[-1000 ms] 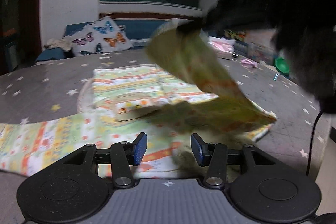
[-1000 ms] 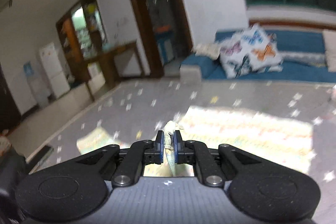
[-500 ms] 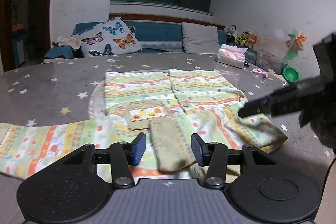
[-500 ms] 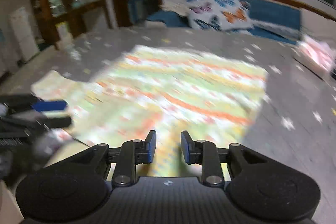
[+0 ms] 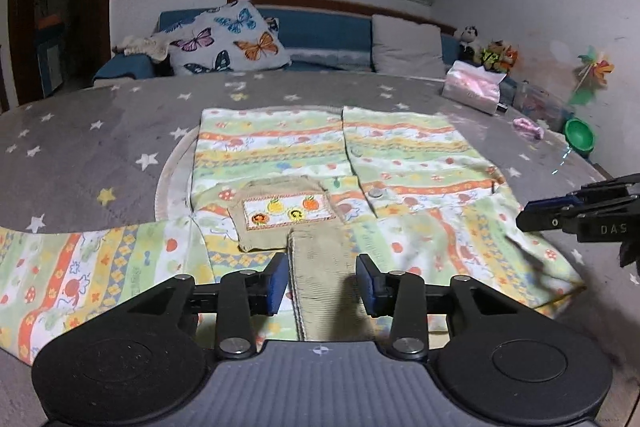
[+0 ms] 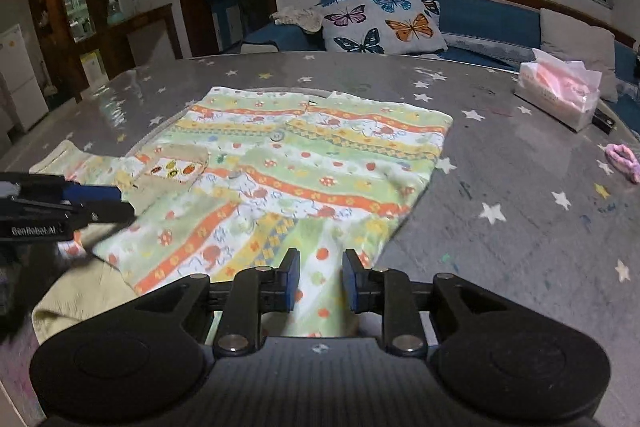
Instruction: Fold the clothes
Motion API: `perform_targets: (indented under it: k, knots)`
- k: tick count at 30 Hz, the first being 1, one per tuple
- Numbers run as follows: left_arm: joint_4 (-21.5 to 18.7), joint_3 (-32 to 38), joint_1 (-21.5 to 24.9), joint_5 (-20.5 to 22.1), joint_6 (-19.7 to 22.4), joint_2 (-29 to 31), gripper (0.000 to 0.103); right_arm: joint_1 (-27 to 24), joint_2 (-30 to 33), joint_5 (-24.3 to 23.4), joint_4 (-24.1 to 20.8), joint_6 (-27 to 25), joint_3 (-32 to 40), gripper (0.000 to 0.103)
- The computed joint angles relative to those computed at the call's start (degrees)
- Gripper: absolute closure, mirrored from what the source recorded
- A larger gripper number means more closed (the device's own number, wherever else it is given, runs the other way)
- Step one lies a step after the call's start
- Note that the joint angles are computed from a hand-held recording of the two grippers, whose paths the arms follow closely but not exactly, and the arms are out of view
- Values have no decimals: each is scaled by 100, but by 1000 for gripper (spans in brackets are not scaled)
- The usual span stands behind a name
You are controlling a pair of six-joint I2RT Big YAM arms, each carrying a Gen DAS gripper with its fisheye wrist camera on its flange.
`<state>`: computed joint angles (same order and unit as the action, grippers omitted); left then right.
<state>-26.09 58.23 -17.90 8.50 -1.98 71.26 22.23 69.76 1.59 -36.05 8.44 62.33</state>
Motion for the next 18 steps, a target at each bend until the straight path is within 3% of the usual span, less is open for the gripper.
perform_targets:
  k: [2,3,4,9,14,18]
  knots:
    - [-42,41,-14,-28,33,74,71,1,77,10,64,1,19,78]
    - [-38,49,-29,-77,49,106,90,-4,105,-5,77,22,27,78]
    - [-3,36,-41,-147,49,112,94,-14,137,-28,92,49,30,78]
    - [469,-195,-167,-638,252,-90,96,-16,179,-55,129,-23,-28,75]
    - [219,-96,-109,-520,169,-10,92,151,149,115,114,-90,23,70]
    - [264,-234,29,-487,31,-247,90,383,116,-52,265,-173,63,69]
